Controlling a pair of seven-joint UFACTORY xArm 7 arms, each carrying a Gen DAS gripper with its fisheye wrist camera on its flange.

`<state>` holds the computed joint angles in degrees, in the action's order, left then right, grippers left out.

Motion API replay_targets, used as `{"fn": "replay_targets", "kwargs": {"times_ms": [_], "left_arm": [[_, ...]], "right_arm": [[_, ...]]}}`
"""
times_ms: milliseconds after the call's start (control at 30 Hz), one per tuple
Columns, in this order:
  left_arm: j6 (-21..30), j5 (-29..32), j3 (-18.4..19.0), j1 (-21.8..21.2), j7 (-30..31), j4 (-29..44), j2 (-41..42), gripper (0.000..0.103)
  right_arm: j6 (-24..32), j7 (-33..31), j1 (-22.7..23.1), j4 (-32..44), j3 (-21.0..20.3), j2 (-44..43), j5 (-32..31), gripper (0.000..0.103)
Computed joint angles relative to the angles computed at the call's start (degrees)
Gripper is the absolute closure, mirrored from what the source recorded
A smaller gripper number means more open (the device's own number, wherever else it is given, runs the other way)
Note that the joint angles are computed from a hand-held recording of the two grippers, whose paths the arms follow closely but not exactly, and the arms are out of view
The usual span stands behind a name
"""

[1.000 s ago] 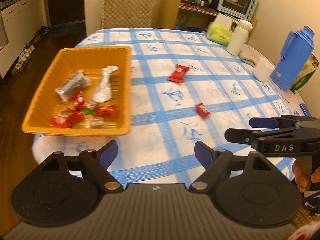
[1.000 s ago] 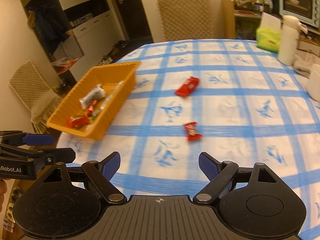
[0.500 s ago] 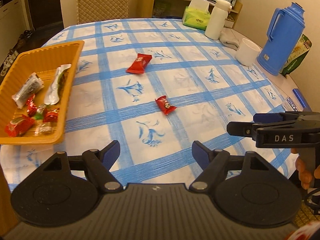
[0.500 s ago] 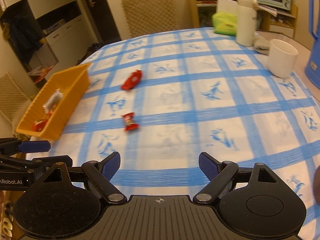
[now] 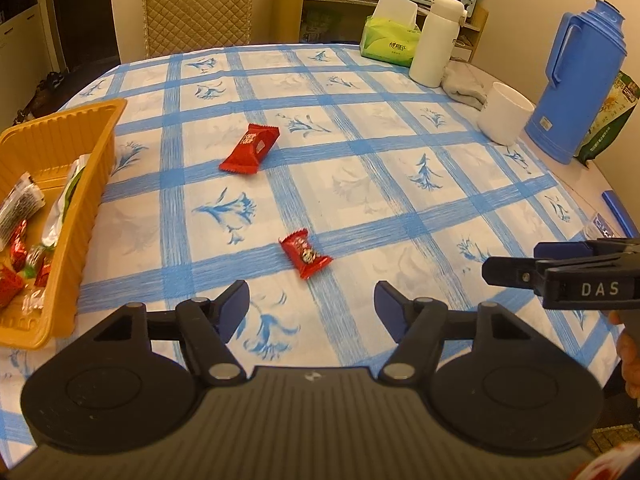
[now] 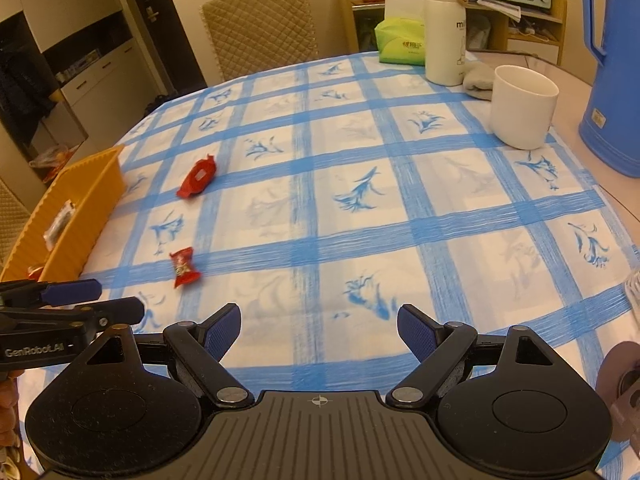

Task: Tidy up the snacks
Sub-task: 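Lower the left tool onto the small red candy and close on it, then hold small red candy in left tool while right tool grasps red rectangular candy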

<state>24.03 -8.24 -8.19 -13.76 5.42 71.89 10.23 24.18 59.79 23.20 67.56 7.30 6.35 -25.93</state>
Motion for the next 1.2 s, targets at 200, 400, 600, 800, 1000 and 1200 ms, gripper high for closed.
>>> {"fn": "replay_targets", "kwargs": {"times_ms": [200,400,600,800,1000,1200], "left_arm": [[-1.01,3.09,0.67,-1.21,-2.6,4.37,4.74,0.048],[0.1,5.25,1.1,-1.7,-4.95,8.9,9.16,0.061],[1.82,6.98,1.5,-2.31,-6.34,12.55,12.51,0.066],[4.31,8.43,2.1,-2.63,-7.22,15.15,14.57,0.083],[4.92,8.04,1.66,-1.8,-5.32,15.33,14.7,0.089],[4.56,7.71,1.97,-0.84,-4.39,15.24,13.57,0.089]], "right_arm": [[-0.46,-1.64,-0.68,0.58,-0.45,0.77,1.09,0.018],[-0.63,-2.76,-1.05,1.0,-0.98,1.55,2.1,0.018],[-0.53,-3.4,-1.23,1.03,-1.3,2.04,3.05,0.018],[-0.41,-3.82,-1.3,1.51,-1.55,2.65,3.75,0.018],[-0.24,-4.73,-1.12,2.96,-1.73,3.96,4.62,0.018],[-0.61,-6.51,-0.45,6.29,-2.03,6.65,5.64,0.018]]}}
